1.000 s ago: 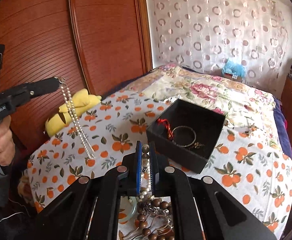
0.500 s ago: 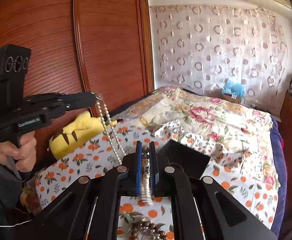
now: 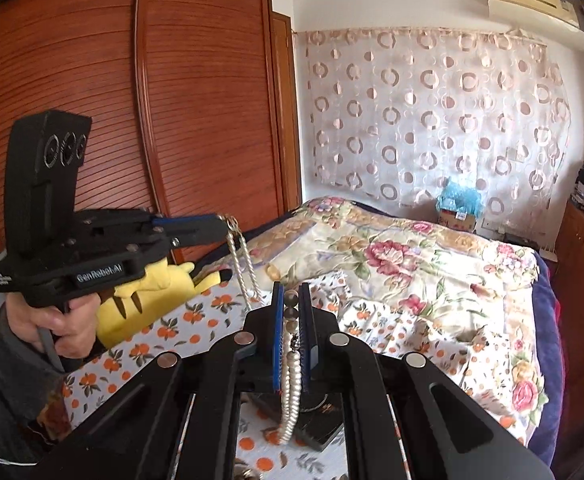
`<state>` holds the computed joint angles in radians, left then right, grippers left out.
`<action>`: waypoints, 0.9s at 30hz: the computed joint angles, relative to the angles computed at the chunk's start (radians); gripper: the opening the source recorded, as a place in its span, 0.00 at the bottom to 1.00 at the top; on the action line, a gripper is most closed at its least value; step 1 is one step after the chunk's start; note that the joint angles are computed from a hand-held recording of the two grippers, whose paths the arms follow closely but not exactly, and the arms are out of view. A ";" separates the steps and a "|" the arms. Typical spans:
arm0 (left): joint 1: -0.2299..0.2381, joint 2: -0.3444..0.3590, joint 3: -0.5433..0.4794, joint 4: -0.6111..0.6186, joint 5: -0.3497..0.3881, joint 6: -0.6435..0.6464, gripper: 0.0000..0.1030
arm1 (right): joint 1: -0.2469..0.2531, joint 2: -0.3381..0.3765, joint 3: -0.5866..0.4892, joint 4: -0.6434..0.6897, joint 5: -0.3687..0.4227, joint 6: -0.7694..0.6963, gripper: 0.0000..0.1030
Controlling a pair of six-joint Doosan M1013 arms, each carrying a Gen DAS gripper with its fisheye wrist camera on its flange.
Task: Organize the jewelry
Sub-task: 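Carry the pearl necklace over the black box with both tools and release it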
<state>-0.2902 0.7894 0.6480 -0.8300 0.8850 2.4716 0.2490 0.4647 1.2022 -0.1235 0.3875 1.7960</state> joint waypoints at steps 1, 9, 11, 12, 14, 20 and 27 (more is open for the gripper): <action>-0.003 0.011 -0.017 0.009 0.008 -0.009 0.04 | -0.003 0.001 -0.004 0.000 -0.003 -0.003 0.08; -0.018 0.095 -0.137 0.095 0.082 -0.097 0.04 | -0.031 0.035 -0.029 0.038 0.014 -0.027 0.08; -0.021 0.114 -0.162 0.118 0.100 -0.119 0.04 | -0.037 0.049 -0.041 0.051 0.028 -0.033 0.08; -0.023 0.122 -0.174 0.128 0.108 -0.126 0.04 | -0.041 0.057 -0.044 0.061 0.036 -0.038 0.08; -0.026 0.137 -0.189 0.154 0.125 -0.142 0.04 | -0.045 0.070 -0.053 0.071 0.050 -0.040 0.08; -0.032 0.159 -0.200 0.194 0.154 -0.187 0.04 | -0.057 0.105 -0.065 0.095 0.090 -0.031 0.08; -0.037 0.161 -0.173 0.228 0.157 -0.208 0.04 | -0.060 0.126 -0.066 0.100 0.112 -0.024 0.08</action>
<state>-0.3267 0.9505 0.4752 -0.6025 1.0417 2.2636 0.1886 0.5906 1.1363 -0.0238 0.4996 1.7716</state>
